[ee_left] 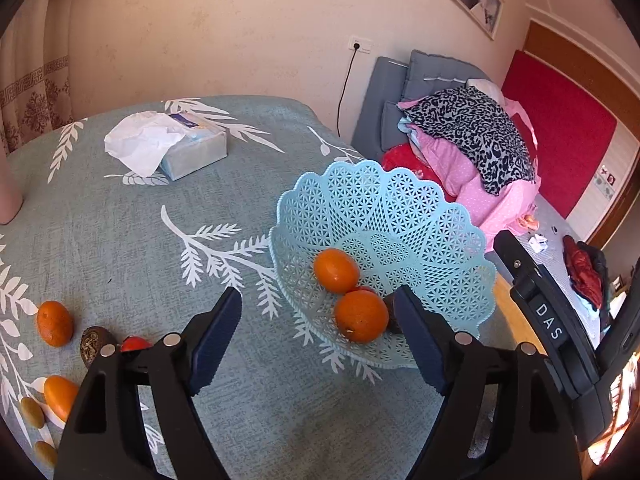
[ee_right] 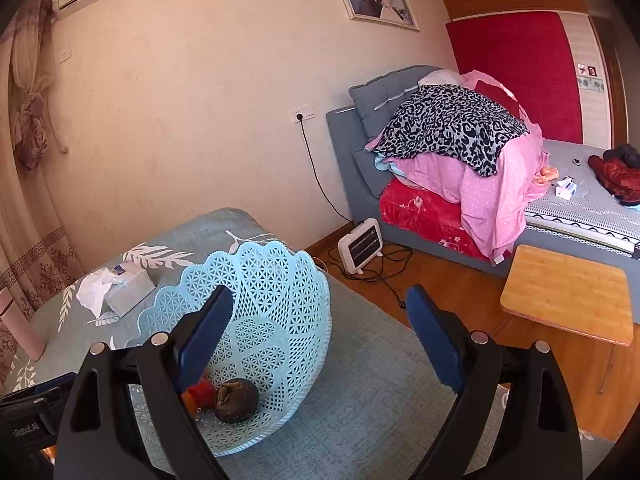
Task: Organize fruits
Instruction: 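Return the left tool to the table and grasp another orange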
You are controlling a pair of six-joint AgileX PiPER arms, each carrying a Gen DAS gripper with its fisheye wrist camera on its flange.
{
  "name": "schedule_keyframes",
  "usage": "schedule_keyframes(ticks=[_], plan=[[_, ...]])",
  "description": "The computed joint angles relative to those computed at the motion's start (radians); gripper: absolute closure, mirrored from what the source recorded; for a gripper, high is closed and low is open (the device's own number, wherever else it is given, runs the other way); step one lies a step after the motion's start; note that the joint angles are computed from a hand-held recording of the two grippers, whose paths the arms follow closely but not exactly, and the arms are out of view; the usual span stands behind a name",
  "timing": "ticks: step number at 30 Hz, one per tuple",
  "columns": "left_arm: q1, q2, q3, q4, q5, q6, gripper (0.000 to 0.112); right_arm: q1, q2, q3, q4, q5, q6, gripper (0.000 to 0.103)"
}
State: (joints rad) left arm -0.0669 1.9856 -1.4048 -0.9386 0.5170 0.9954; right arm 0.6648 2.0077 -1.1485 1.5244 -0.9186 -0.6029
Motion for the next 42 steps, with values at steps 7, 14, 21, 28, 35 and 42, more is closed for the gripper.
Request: schedule_keyframes(ticks=[7,14,21,28,35,42], plan=[[-0.013,-0.037,0.068,0.05,-0.172,-0.011,0.027,0.008,0.007,-0.01,0.002,-0.009,-0.021,0.013],[0.012,-0.074,0.125,-0.044,-0.235,0.114,0.026,0.012,0.012,-0.016,0.008,-0.013,-0.036,0.013],[0.046,-0.099,0.159,-0.133,-0.258,0.215,0.026,0.014,0.017,-0.026,0.016,-0.018,-0.054,0.013],[0.105,-0.105,0.16,-0.152,-0.238,0.215,0.026,0.021,0.022,-0.032,0.019,-0.031,-0.065,0.013],[0.175,-0.091,0.141,-0.17,-0.215,0.211,0.026,0.025,0.032,-0.046,0.028,-0.038,-0.086,0.013],[0.246,-0.058,0.079,-0.064,-0.202,0.074,0.026,0.024,0.036,-0.055,0.037,-0.037,-0.099,0.013]])
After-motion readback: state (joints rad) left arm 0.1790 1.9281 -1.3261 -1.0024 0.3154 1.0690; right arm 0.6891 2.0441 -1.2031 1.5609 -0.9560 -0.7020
